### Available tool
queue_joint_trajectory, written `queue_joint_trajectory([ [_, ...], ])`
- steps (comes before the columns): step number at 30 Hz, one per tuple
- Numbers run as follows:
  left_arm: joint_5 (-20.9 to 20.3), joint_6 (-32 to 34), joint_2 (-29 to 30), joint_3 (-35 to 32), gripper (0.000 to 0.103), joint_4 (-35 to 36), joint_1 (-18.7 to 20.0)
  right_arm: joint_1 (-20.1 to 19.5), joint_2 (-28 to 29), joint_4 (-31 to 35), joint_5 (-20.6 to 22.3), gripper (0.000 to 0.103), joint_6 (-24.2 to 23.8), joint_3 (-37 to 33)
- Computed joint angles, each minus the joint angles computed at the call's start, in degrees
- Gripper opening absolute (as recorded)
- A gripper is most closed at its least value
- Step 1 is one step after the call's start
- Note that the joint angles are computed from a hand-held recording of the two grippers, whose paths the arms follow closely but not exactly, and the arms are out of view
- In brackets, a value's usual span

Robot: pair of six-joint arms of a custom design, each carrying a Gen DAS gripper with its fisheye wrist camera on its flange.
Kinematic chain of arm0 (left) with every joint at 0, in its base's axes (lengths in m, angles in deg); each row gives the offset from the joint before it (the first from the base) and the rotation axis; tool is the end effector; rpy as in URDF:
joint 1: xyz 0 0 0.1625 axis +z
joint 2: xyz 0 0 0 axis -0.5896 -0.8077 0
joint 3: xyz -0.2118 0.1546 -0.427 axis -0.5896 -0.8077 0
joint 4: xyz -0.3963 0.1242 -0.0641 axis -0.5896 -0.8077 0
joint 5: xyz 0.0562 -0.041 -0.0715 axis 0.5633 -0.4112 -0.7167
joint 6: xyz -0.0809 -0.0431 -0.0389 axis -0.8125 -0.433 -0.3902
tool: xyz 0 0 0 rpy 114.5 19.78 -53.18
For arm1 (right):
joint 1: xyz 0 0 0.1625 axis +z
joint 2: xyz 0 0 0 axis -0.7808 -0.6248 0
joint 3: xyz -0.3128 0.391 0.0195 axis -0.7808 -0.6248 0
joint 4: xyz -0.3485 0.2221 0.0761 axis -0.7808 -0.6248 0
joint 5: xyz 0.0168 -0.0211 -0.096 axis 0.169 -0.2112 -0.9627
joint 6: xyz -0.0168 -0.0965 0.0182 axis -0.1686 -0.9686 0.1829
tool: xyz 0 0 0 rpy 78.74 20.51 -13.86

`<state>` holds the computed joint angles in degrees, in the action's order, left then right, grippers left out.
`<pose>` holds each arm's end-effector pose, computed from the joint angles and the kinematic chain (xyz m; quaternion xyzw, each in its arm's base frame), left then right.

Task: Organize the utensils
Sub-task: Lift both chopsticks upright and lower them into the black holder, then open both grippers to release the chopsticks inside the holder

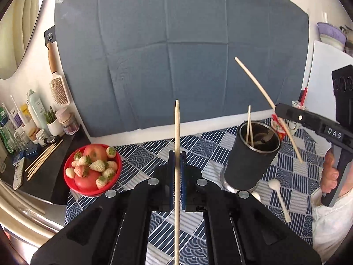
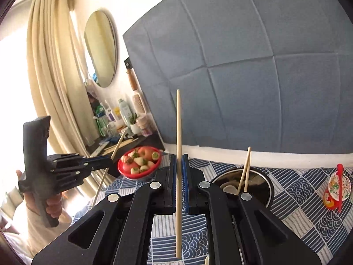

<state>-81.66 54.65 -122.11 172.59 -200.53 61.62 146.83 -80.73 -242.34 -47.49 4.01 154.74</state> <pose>-0.4004 -0.4130 0.2239 0.4094 0.8294 -0.3111 0.2187 0.1688 -0.3621 0.3476 0.2500 -0.8169 0.5092 0.1042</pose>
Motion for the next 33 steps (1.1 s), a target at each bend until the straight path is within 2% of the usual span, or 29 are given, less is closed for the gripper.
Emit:
queue_joint_trajectory([
  [5,-3.9,5.0,3.4,-0.9,0.005,-11.1,0.6,-2.0,1.0,-3.5,3.2,0.005,-0.6,-1.4],
  [10,-7.4,10.5,7.7,-2.2,0.005,-20.0,1.6,-6.0,2.4,-5.4,8.4,0.005,0.6,-2.5],
  [15,-13.5,12.6,10.7,-5.4,0.005,-20.6,3.6,-9.9,3.9,-6.2,13.2,0.005,1.4,-3.5],
  [23,-24.0,13.7,15.7,-10.2,0.005,-23.8,5.9,-14.1,5.7,-6.1,16.6,0.005,2.0,-4.5],
  [28,-27.1,13.1,19.3,-11.2,0.005,-29.7,6.3,-16.9,5.5,-6.5,19.0,0.005,2.8,-3.9],
  [33,-30.9,10.7,21.8,-12.9,0.005,-31.5,7.7,-17.9,5.5,-7.5,19.7,0.005,2.5,-2.9],
])
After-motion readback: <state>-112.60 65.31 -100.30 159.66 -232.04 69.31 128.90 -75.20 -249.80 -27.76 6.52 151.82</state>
